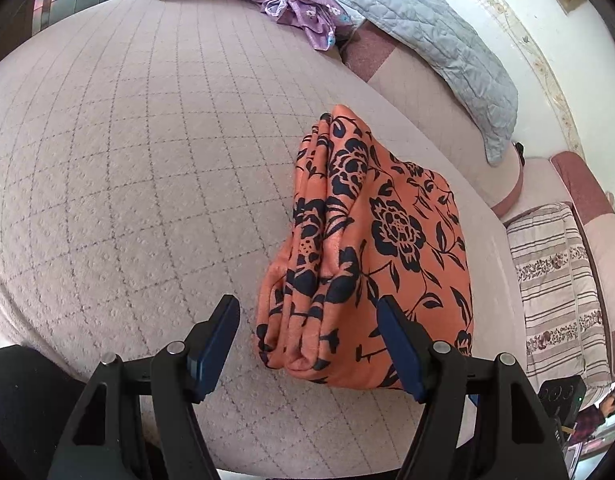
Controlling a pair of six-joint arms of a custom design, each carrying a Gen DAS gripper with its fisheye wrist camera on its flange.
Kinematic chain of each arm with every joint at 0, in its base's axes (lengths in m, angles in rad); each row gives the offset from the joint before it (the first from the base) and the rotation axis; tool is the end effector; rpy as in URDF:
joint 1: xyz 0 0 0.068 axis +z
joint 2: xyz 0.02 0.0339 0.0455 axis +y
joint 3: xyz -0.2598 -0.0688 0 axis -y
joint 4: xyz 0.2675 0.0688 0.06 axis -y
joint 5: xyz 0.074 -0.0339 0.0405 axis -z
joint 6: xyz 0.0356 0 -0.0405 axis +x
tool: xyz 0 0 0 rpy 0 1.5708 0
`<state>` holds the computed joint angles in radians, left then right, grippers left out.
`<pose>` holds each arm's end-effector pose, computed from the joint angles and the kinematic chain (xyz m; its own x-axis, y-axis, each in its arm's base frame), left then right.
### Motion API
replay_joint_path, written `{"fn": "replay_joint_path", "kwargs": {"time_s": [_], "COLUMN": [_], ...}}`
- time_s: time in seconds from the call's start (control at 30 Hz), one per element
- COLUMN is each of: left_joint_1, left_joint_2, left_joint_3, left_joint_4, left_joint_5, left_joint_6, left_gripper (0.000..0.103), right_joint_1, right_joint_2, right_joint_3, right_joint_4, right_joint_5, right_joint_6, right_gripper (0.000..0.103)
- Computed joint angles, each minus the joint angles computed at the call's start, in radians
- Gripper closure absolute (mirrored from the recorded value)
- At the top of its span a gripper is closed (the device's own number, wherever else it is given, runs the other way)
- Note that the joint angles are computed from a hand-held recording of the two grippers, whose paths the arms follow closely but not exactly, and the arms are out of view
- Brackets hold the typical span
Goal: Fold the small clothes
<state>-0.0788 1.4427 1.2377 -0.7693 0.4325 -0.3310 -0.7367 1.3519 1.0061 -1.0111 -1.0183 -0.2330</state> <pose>0.3185 -0.0401 0.2875 -0.8795 -0.2265 -0.4186 0.0215 0.8596 -0.5105 0.2094 -0.1491 0.2423 -0.7548 0.5210 -0.3986 0.0457 0.6479 0.7603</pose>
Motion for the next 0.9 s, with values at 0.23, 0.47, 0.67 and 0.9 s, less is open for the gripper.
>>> {"fn": "replay_joint_path", "kwargs": {"time_s": [0.23, 0.47, 0.67, 0.9], "left_joint_1": [-0.012, 0.003, -0.001, -0.030], "left_joint_2": [-0.007, -0.001, 0.091, 0.174], "left_joint_3": [0.022, 0.062, 0.129, 0.227], "left_joint_4": [0.002, 0.005, -0.017, -0.015], "left_joint_5": [0.005, 0.044, 0.060, -0.008], "left_joint_6": [0.007, 0.037, 0.108, 0.104], "left_gripper": [0.031, 0.028, 0.027, 0.027], "right_joint_1": [-0.034, -0.074, -0.040, 0.092], "right_joint_2": [0.008, 0.047, 0.166, 0.341], "right_joint_3": [0.012, 0.075, 0.224, 0.406], "right_joint_4": [-0.024, -0.081, -0.083, -0.048], "right_joint_5": [-0.022, -0.047, -0.027, 0.040], "right_joint_6": [-0.016, -0.058, -0.015, 0.102], "right_gripper": [0.022, 0.022, 0.022, 0.022]}}
